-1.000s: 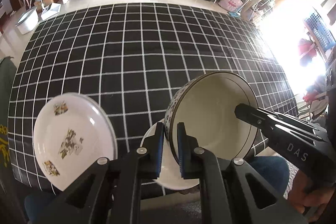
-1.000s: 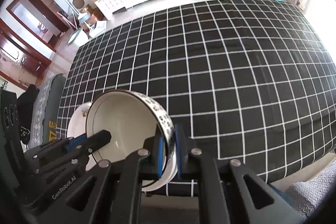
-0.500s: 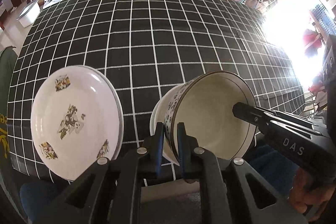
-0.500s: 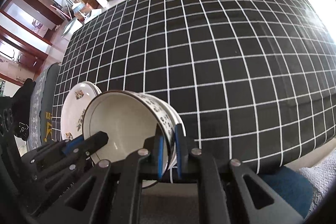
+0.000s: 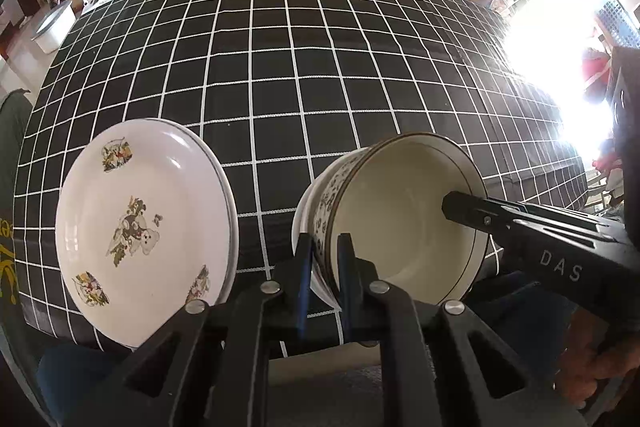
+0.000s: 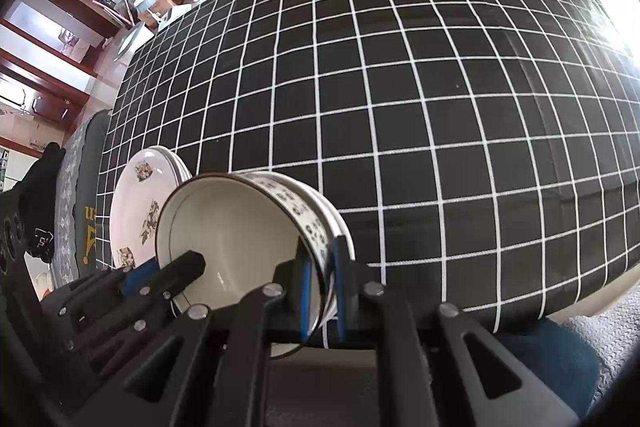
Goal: Organize plates and bowls
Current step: 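Carry the patterned bowl over the nested white bowls beside the plates, then lower the patterned bowl into the nested bowls and open both grippers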
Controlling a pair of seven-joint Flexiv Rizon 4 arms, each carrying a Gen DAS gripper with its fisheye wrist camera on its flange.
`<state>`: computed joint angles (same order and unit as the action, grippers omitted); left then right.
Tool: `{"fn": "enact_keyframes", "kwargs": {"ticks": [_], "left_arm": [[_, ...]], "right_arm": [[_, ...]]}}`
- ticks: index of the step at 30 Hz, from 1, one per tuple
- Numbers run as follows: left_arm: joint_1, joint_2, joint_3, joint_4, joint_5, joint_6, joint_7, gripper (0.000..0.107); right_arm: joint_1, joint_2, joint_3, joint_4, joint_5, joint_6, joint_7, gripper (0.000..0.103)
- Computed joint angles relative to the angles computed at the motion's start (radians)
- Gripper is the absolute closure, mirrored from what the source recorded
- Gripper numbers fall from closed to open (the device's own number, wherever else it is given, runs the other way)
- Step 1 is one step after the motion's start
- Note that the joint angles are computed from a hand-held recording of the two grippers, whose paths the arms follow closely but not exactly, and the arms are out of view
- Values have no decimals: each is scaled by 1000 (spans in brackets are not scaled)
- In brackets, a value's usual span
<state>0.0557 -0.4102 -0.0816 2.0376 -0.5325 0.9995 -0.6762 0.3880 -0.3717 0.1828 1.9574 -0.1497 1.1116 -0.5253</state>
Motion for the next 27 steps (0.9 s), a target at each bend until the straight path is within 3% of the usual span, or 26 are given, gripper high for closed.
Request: {"fn": "enact_keyframes", "kwargs": {"ticks": [13,22,25,27], "left_arm": [[-2,20,1,23,-6,7,15,94],[7,56,-7,40,-58,-2,79,94],[9,69,-2,45,-74,-16,97,93],[12,77,-3,49,-94,-21,118,87]], "right_arm": [[18,2,-11,-13,-43,-63,0,89],[33,7,-17,-17,-82,-78,15,87],[16,16,3,-8,-48,-45,-7,69],[19,31,-1,11,-47,-14,5,51]]}}
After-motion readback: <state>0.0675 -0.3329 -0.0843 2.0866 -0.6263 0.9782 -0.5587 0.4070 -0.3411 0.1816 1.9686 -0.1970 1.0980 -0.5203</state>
